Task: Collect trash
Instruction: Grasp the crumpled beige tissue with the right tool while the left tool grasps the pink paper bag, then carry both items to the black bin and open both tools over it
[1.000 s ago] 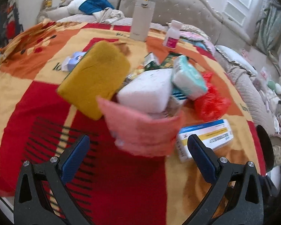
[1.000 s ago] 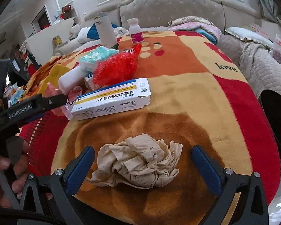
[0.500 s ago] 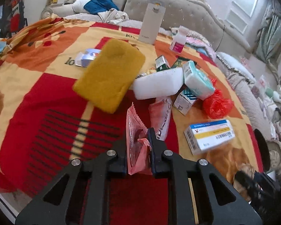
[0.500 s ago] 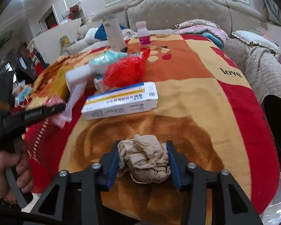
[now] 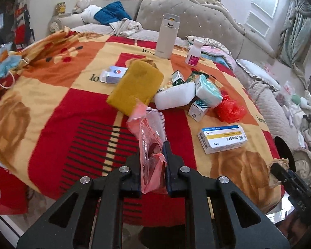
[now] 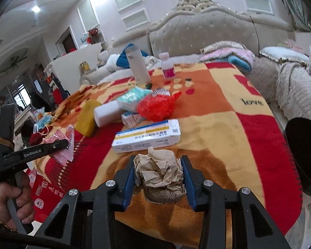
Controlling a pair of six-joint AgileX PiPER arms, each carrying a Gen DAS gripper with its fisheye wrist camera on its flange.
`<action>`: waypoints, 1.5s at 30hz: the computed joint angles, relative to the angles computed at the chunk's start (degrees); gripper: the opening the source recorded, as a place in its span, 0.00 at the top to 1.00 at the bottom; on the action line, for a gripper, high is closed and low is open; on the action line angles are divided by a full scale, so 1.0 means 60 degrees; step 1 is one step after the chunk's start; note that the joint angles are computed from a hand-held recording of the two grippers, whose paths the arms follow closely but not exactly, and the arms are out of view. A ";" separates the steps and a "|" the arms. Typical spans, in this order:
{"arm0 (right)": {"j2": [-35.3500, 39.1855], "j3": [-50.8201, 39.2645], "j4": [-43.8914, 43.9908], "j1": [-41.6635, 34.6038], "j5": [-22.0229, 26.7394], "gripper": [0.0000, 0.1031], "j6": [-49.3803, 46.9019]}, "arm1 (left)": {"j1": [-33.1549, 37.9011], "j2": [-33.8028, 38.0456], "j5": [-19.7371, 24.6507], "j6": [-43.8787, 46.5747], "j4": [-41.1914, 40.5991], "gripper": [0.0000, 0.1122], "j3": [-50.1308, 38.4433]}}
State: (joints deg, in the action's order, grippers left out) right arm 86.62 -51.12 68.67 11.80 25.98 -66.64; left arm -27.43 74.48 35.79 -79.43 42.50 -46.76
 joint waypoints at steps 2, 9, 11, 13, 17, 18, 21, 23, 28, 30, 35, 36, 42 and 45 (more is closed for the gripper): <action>-0.0134 0.0085 0.0110 -0.0015 -0.0047 0.61 -0.0140 | -0.0302 -0.0040 0.0535 -0.0143 0.0163 0.88 -0.0147; -0.0421 0.0336 0.0070 0.0029 -0.0413 0.61 -0.0229 | -0.0733 -0.0336 0.1389 -0.0381 0.0286 0.88 -0.0178; -0.0519 0.0419 0.0093 0.0009 -0.0476 0.61 -0.0286 | -0.0823 -0.0466 0.1510 -0.0423 0.0291 0.88 -0.0150; -0.0600 0.0481 0.0147 -0.0067 -0.0415 0.61 -0.0354 | -0.0934 -0.0613 0.1678 -0.0473 0.0337 0.88 -0.0129; -0.0797 0.0679 0.0210 -0.0203 -0.0397 0.61 -0.0509 | -0.1088 -0.0798 0.1863 -0.0483 0.0328 0.88 -0.0085; -0.0848 0.0730 0.0233 -0.0260 -0.0354 0.61 -0.0544 | -0.1089 -0.0812 0.1867 -0.0463 0.0323 0.88 -0.0082; -0.0946 0.0781 0.0271 -0.0573 -0.0109 0.61 -0.0518 | -0.1194 -0.0780 0.1844 -0.0512 0.0391 0.88 -0.0054; -0.1035 0.0809 0.0292 -0.0788 0.0018 0.61 -0.0537 | -0.1213 -0.0611 0.1679 -0.0428 0.0395 0.88 -0.0117; -0.0941 0.0471 -0.0471 -0.1829 0.0325 0.61 0.0581 | -0.1396 0.0344 0.0778 0.0305 0.0476 0.88 -0.0935; -0.0717 0.0152 -0.0711 -0.2440 0.0658 0.61 0.0935 | -0.1487 0.0835 0.0386 0.0868 0.0225 0.88 -0.1520; -0.0247 -0.0925 -0.0971 -0.3872 0.0907 0.61 0.0799 | -0.1738 0.2323 -0.0979 0.3271 -0.1325 0.88 -0.3361; -0.0013 -0.1235 -0.0953 -0.4191 0.1002 0.61 0.0686 | -0.1815 0.2671 -0.1124 0.3763 -0.1651 0.88 -0.3773; 0.1762 -0.3005 -0.1087 -0.5629 0.1854 0.61 0.0779 | -0.2156 0.5559 -0.0828 0.7296 -0.4326 0.88 -0.7517; 0.2592 -0.3754 -0.1313 -0.6162 0.2069 0.61 0.1336 | -0.2175 0.7025 -0.0115 0.8879 -0.5570 0.88 -0.9656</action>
State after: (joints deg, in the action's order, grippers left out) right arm 102.17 -73.65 60.80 -25.17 38.39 -58.62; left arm -40.48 116.63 35.10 -26.16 9.08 -104.70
